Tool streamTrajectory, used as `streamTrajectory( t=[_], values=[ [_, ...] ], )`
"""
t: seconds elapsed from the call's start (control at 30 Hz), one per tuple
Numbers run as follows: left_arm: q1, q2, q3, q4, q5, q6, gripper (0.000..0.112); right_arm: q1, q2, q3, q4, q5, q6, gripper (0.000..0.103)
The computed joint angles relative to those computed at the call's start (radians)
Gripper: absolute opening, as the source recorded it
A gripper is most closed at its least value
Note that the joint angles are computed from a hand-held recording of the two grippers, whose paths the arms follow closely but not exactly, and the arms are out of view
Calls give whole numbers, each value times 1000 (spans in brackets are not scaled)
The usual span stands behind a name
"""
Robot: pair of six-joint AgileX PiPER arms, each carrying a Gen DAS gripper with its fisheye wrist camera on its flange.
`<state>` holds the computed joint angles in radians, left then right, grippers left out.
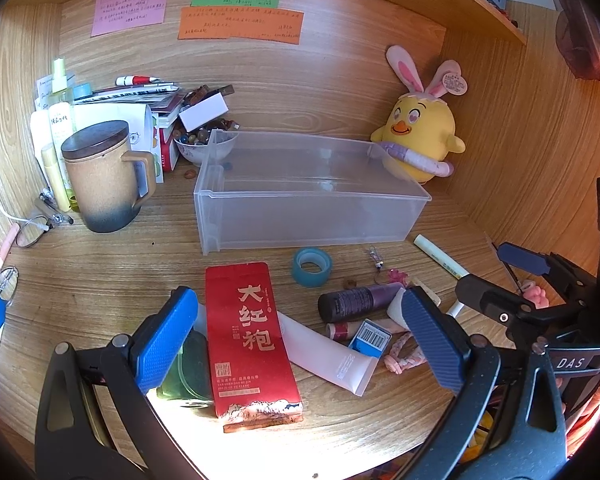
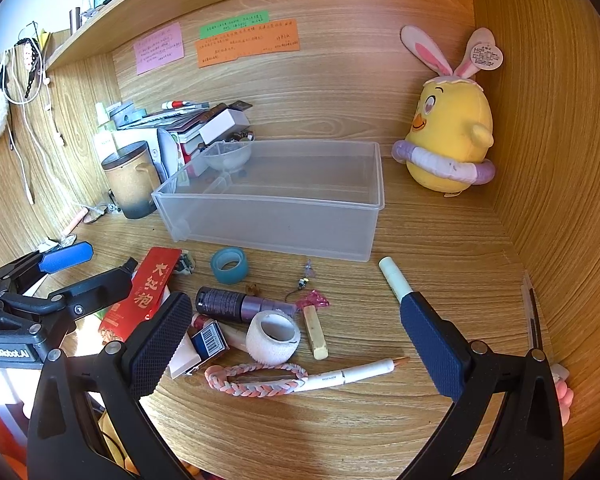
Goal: Organize objects
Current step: 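Reach the right gripper toward the pale green highlighter while the left approaches the green bottle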
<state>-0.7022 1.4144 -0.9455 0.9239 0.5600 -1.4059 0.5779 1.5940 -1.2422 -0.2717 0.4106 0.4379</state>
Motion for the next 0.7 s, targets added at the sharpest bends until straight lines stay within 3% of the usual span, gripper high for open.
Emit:
streamTrajectory(
  t=[0.33,0.5,0.7],
  values=[
    [15,5,-3,-29,-12,30,103,-9,14,-13,39,1,-36,103],
    [73,-7,17,-111,-77,109,103,-35,35,-32,134,7,-128,103],
    [144,-37,58,-84,-99,64,100,-73,62,-49,96,9,-86,103]
  ],
)
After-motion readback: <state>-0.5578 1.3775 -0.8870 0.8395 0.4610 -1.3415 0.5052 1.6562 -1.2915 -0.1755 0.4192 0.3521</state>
